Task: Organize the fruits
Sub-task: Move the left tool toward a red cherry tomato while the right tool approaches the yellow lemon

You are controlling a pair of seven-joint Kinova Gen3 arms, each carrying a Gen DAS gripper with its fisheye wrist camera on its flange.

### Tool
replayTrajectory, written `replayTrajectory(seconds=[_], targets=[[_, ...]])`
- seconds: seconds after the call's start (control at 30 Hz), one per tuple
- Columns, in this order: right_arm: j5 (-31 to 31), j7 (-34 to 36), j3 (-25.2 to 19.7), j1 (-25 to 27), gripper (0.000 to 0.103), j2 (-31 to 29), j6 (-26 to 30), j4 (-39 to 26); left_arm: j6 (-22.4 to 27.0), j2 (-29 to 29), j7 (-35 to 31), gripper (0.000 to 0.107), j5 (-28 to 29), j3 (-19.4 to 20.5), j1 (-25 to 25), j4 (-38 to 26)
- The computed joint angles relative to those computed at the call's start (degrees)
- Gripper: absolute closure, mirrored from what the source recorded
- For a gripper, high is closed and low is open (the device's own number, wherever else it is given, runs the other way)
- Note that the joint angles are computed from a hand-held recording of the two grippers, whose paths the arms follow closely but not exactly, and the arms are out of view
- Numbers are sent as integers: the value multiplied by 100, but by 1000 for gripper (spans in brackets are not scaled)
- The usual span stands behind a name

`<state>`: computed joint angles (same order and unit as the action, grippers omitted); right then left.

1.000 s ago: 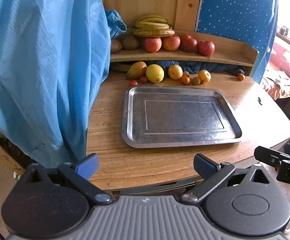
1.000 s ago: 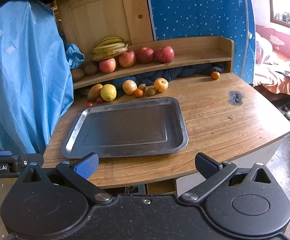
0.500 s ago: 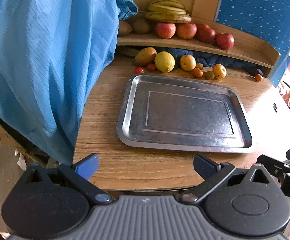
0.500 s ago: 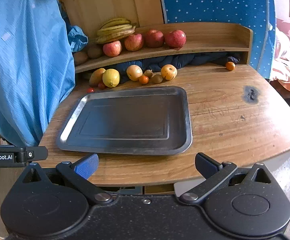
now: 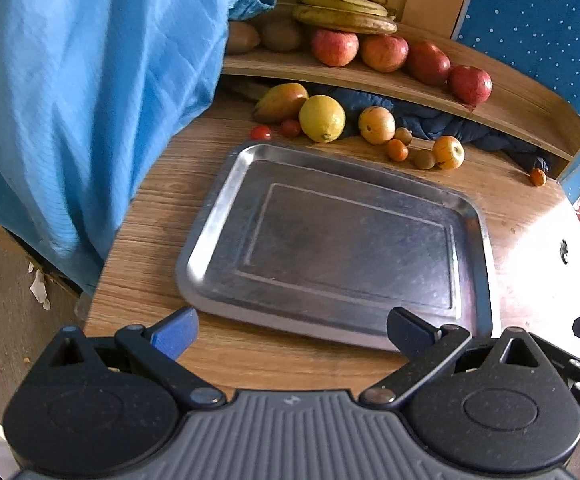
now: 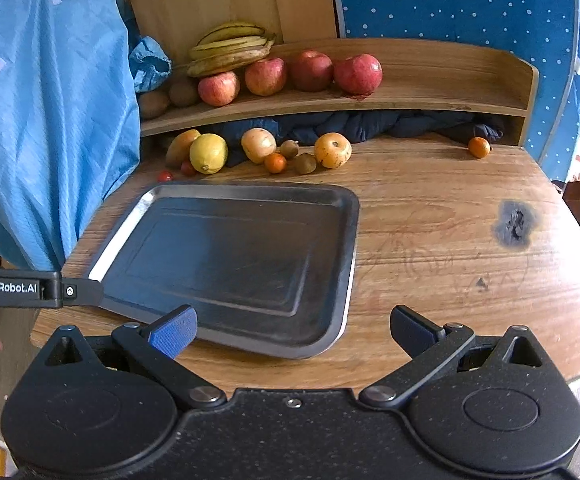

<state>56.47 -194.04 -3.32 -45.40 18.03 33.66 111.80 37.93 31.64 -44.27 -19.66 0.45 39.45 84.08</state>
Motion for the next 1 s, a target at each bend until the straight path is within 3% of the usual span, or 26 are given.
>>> replayTrajectory(seconds=[0.27,0.6,0.83,1.0], targets=[[103,454,159,549,0,-272,-699,410,558,364,330,5,-169,-97,385,-784],[277,687,462,897,0,-214,-1530,492,1095,505,627,5,-371,-171,450,-1162],[-308,1353,706,796,0,132,-1837,62,1141,683,58,5,-269,-46,-39,-1554],[-664,1593,1073,463,0,483,-1582,-493,1288,1053,-806,5,99,101,-515,-2300]])
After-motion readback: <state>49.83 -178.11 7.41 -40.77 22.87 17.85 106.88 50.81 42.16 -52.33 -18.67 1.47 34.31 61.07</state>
